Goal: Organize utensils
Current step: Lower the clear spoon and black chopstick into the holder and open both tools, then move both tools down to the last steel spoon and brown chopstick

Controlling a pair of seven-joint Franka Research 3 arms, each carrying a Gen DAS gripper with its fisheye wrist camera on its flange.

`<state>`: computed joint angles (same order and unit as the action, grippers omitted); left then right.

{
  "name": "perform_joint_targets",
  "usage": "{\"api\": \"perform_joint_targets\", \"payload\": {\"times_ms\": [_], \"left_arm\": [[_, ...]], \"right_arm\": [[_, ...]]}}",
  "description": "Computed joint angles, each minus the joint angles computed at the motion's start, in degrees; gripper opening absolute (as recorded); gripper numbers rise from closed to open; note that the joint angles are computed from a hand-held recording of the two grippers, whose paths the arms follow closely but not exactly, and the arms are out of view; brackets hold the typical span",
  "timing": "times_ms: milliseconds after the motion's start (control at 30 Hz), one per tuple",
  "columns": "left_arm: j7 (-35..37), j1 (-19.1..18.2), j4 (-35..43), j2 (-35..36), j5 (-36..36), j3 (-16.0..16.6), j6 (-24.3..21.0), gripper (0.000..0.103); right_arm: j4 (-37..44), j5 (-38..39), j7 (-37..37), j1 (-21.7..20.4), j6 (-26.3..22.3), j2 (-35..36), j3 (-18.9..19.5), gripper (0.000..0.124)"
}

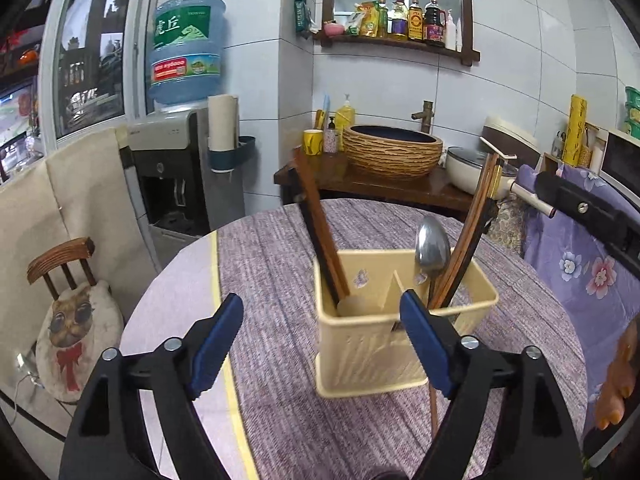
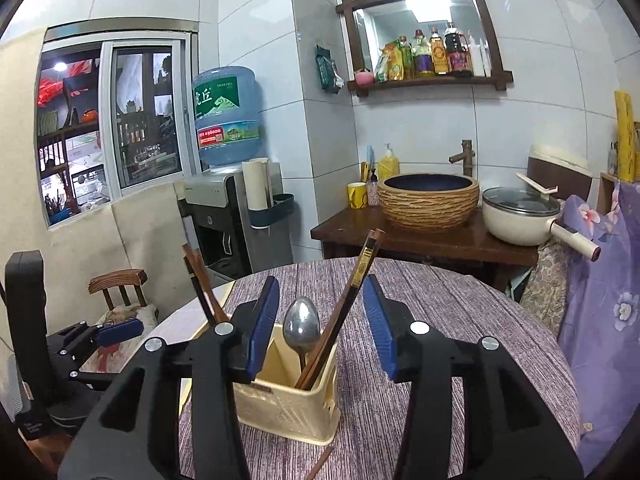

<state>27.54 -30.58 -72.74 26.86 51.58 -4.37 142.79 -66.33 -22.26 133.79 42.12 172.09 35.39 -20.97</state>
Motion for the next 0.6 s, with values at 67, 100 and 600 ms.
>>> {"api": "perform_joint_targets", "payload": {"times_ms": [67, 100, 600], "left_arm": [[-1.58, -0.33, -3.42, -2.01, 0.65, 0.06, -0.61, 0.082], [-1.94, -0.27, -5.27, -2.97, 0.8, -0.28, -0.75, 0.082], [1.59, 0.51, -16.18, -3.69, -7.86, -6.53, -3.55, 0.08]], "right_arm": [[-4.51, -3.5, 3.57, 4.19, -0.06, -2.25, -4.69, 0.05], [-6.52, -5.28, 4.85, 5.51, 0.01, -3.2, -5.89, 0.051], [-26.32, -12.13, 13.82, 0.63, -6.54, -11.77, 4.52, 0.057]]}}
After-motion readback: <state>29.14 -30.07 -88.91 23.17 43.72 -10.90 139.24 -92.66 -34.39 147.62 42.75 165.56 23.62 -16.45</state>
